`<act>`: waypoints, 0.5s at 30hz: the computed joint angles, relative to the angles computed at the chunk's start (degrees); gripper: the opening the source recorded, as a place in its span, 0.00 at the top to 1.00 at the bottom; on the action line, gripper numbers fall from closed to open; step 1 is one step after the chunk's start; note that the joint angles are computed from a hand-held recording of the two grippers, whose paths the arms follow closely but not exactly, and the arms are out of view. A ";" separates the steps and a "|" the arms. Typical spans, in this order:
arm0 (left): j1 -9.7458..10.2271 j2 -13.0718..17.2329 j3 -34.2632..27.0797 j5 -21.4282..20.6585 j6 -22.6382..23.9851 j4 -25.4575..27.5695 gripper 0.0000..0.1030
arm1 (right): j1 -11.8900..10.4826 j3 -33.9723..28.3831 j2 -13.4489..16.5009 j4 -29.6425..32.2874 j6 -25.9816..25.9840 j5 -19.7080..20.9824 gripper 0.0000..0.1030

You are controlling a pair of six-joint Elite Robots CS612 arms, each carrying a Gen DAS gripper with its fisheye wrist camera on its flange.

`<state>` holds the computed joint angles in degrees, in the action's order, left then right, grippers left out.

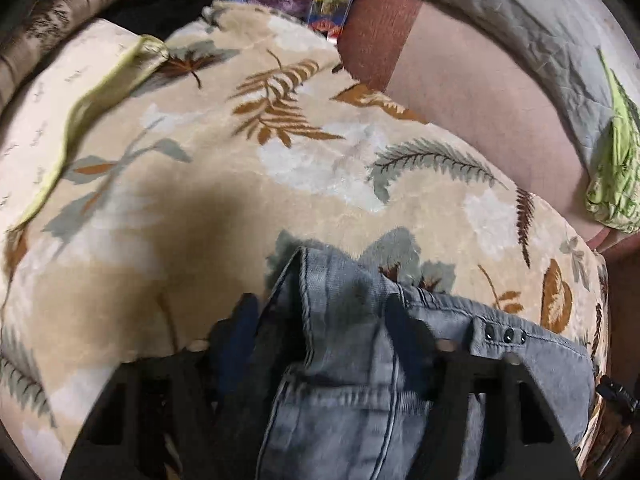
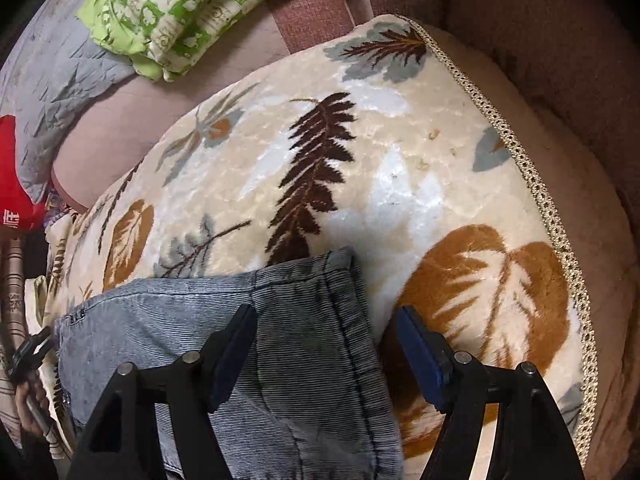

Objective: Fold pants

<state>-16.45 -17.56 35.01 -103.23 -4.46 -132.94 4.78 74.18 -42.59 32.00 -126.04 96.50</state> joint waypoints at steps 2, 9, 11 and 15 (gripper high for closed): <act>-0.21 0.59 -0.97 0.51 0.48 0.77 0.66 | -0.40 0.89 -0.65 -0.70 -0.01 -0.57 0.30; -1.19 2.14 -2.95 5.10 0.64 1.31 0.85 | -1.48 -3.19 1.90 2.49 -2.18 -2.56 0.59; -1.41 2.33 -3.21 5.80 1.18 1.24 0.84 | -1.31 -6.27 4.09 6.51 -3.23 -1.80 0.61; -1.78 2.64 -3.95 7.39 2.10 1.80 0.84 | -1.15 -7.89 4.98 8.83 -3.85 -0.10 0.79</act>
